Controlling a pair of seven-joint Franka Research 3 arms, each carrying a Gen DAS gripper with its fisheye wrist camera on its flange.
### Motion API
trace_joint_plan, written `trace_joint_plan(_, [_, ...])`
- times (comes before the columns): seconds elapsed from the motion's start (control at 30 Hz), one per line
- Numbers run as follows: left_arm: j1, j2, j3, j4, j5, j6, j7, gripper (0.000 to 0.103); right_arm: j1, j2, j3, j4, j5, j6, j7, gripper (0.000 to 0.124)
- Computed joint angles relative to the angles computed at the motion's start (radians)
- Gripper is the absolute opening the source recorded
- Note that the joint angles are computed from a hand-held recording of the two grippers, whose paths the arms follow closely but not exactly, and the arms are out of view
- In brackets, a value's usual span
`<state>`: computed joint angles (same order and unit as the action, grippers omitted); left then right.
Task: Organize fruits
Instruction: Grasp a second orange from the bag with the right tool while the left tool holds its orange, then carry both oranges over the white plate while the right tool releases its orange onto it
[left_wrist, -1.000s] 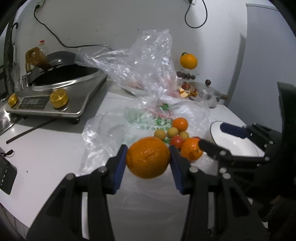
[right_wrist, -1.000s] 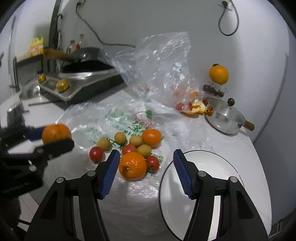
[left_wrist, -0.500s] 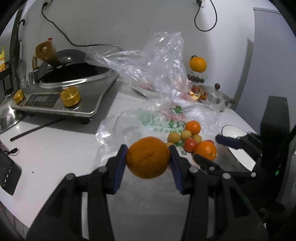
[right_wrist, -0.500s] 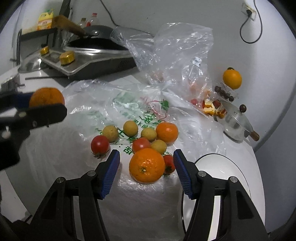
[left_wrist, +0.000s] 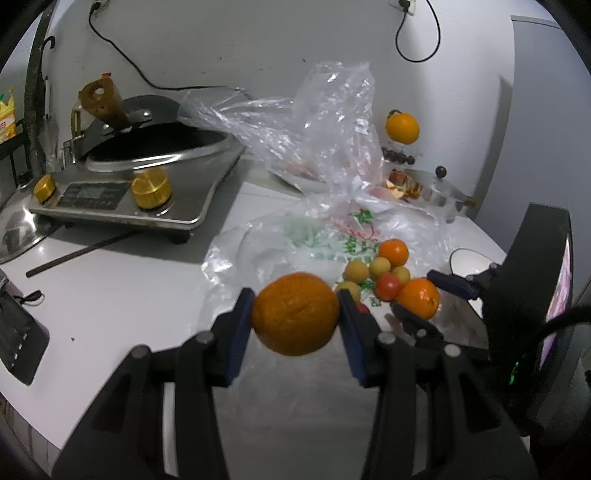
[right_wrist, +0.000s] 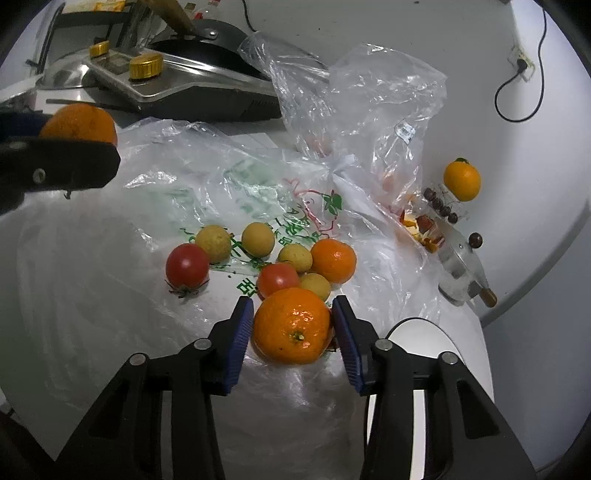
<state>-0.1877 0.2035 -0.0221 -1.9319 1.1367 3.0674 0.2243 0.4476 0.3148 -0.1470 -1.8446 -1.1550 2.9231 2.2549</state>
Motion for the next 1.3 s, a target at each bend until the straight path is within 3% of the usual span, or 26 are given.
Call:
trace_joint_plan(0.1, [-0.005,-0.006,0.001,0.001,0.011,-0.012,-0.011,0.046,-0.01,-0.005,0.004,-0.009,0.019,0.026,-0.017,0.045])
trace_joint_plan(0.4, [-0.007,-0.018,-0.024,0.022,0.043,-0.048,-0.03,0.046,-0.017,-0.072,-0.018,-0.044,-0.062,0.1,0.096,0.045])
trace_joint_plan(1.3, [-0.126,0.077,-0.068,0.191,-0.058,-0.161,0.129,0.046,-0.247,-0.199,0.028,-0.135,-0.281,0.246,0.377,0.045])
